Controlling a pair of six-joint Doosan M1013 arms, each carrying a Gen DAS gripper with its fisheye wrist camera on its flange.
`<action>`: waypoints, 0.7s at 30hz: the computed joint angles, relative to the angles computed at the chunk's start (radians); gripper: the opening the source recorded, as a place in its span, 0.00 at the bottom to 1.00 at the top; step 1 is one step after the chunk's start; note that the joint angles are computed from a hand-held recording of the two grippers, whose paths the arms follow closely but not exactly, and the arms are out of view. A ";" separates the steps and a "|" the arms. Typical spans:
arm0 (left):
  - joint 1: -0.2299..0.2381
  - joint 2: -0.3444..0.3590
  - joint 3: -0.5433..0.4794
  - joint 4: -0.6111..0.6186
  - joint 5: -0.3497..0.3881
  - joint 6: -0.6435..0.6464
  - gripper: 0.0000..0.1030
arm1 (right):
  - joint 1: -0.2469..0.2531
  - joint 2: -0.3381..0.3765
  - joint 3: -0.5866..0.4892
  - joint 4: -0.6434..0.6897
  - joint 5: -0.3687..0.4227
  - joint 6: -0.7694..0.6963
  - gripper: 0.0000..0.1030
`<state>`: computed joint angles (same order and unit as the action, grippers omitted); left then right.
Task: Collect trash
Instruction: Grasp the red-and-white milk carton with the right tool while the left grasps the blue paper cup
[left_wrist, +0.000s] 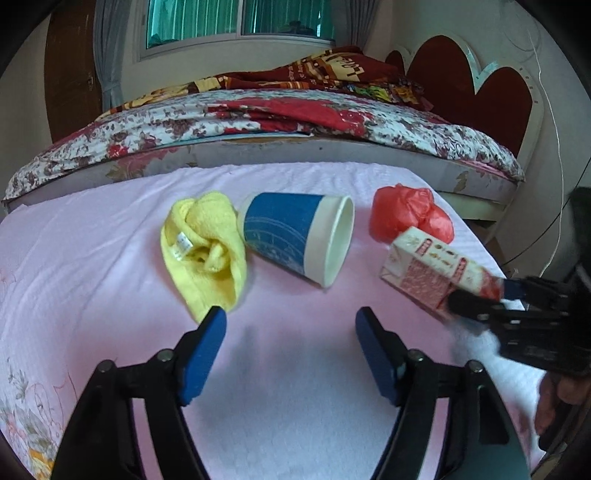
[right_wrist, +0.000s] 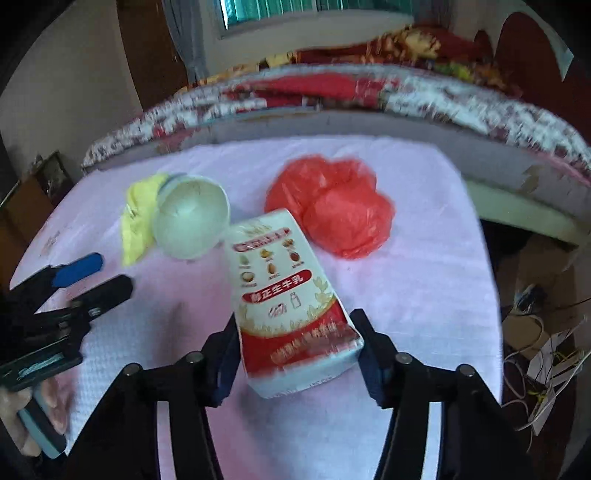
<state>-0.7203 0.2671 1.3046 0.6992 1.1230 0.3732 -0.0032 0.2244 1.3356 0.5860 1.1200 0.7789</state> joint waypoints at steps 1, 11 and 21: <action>0.001 0.001 -0.001 0.002 -0.005 0.001 0.71 | -0.005 -0.013 0.010 0.012 -0.020 -0.005 0.53; 0.039 0.080 -0.100 -0.033 0.019 0.065 0.61 | -0.008 -0.041 0.025 0.014 -0.091 -0.021 0.53; 0.052 0.012 0.000 -0.077 -0.077 -0.004 0.03 | -0.019 -0.046 0.052 0.022 -0.085 -0.014 0.52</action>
<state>-0.6687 0.2788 1.3043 0.6223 1.0464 0.3696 -0.0221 0.1785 1.3880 0.6078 1.0351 0.7648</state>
